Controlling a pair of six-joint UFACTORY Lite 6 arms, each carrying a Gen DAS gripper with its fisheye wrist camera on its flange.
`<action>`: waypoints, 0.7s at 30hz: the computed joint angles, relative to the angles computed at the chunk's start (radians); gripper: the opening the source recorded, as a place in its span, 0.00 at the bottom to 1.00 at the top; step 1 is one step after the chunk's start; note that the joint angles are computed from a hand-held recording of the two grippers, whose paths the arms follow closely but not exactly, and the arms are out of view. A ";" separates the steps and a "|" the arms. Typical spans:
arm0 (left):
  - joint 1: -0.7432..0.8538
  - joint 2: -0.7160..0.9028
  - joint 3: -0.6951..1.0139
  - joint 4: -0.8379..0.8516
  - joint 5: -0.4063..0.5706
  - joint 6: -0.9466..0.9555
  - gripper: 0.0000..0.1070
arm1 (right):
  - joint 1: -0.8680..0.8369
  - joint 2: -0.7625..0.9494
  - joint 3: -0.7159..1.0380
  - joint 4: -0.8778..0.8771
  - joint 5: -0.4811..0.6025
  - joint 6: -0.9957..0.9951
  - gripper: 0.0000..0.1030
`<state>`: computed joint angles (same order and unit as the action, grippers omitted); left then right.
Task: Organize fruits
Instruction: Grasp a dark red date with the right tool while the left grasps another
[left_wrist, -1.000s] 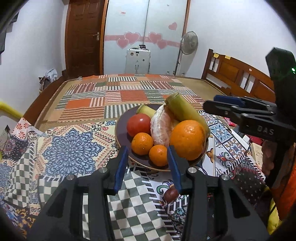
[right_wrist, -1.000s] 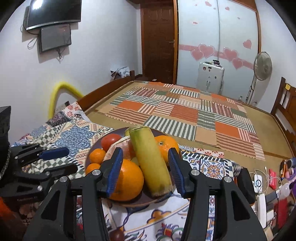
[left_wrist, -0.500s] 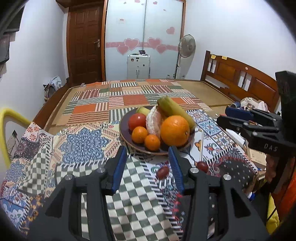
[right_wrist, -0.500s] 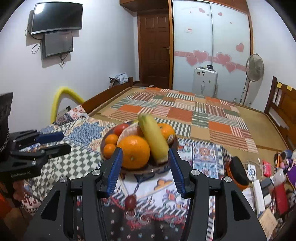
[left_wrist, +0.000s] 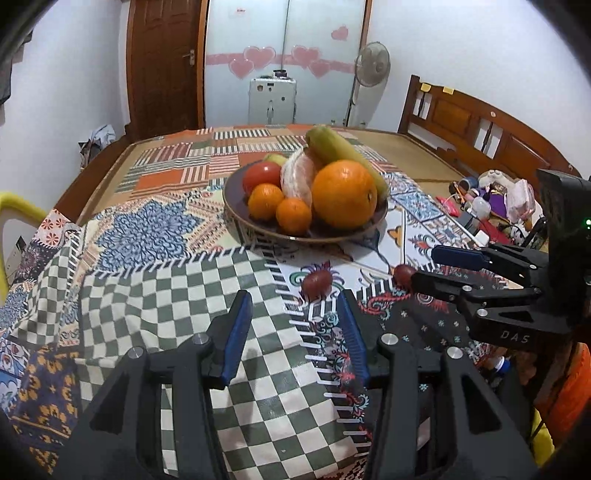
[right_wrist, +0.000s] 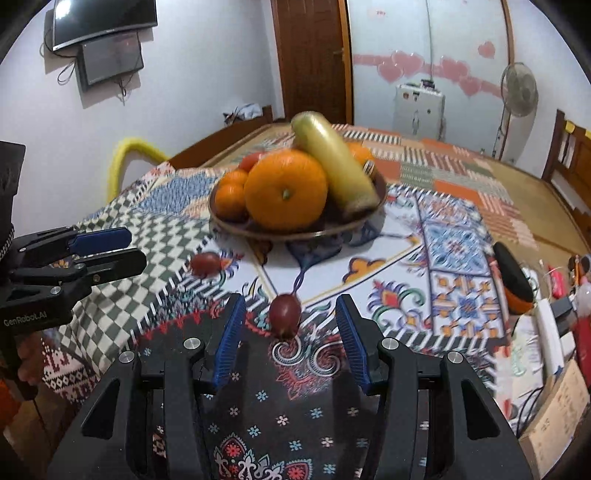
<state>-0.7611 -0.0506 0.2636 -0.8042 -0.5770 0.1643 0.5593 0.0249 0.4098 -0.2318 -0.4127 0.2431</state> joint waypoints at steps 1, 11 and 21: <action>0.003 0.016 0.003 0.019 -0.006 -0.018 0.45 | 0.002 0.016 0.007 0.006 -0.005 -0.009 0.44; 0.039 0.167 0.079 0.131 -0.032 -0.097 0.44 | 0.017 0.083 0.029 0.019 -0.043 -0.029 0.18; 0.084 0.289 0.199 0.227 0.005 -0.125 0.30 | -0.018 0.020 -0.004 -0.058 -0.054 0.034 0.16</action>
